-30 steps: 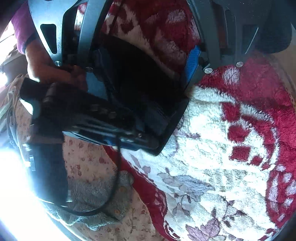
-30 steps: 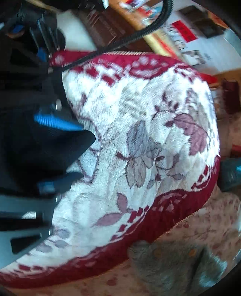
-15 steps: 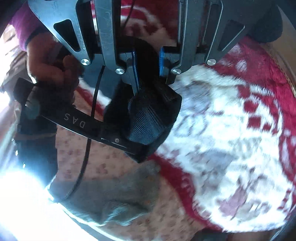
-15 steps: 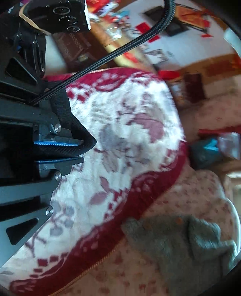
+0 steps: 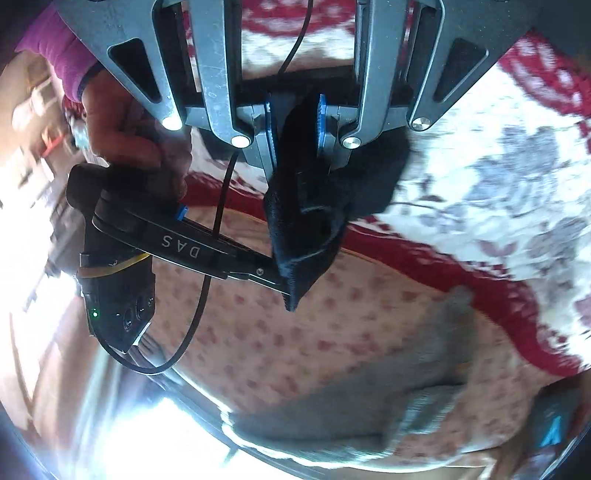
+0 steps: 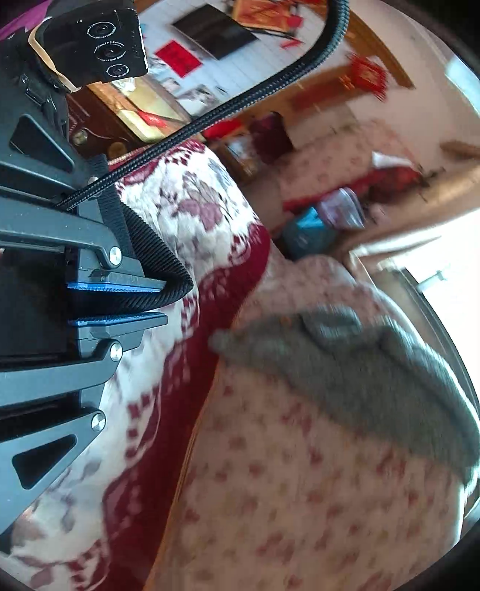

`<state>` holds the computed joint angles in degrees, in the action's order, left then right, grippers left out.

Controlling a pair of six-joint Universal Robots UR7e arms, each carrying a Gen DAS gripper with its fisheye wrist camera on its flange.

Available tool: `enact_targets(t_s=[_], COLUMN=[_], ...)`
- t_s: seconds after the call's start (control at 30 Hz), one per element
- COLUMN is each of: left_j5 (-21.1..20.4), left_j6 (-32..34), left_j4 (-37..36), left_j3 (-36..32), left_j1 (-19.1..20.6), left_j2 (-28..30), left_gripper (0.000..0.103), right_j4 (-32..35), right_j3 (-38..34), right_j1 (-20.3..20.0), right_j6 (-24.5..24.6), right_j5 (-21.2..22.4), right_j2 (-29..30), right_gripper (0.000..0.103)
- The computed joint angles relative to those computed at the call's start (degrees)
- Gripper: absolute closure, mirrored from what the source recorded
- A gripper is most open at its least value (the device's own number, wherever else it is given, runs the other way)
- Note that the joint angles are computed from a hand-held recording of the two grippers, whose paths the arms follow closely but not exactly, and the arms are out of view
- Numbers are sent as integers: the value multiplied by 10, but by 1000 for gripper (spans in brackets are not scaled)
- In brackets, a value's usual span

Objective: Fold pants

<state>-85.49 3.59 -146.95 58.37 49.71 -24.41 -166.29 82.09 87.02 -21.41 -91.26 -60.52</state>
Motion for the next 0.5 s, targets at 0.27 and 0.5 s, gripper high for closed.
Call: enact_targets(t_s=[0.27, 0.5], left_j5=[-38, -16], left_j6=[20, 27], left_j4=[73, 132], left_j3=[-48, -92], left_j1=[-41, -69], left_j2=[59, 125], left_gripper=[88, 88], right_j4=[-65, -91], right_j3=[123, 203], right_j1=[-71, -158], right_j6=[50, 105], right_j5=[27, 43], right_j2=[-113, -170], right_gripper=[95, 95])
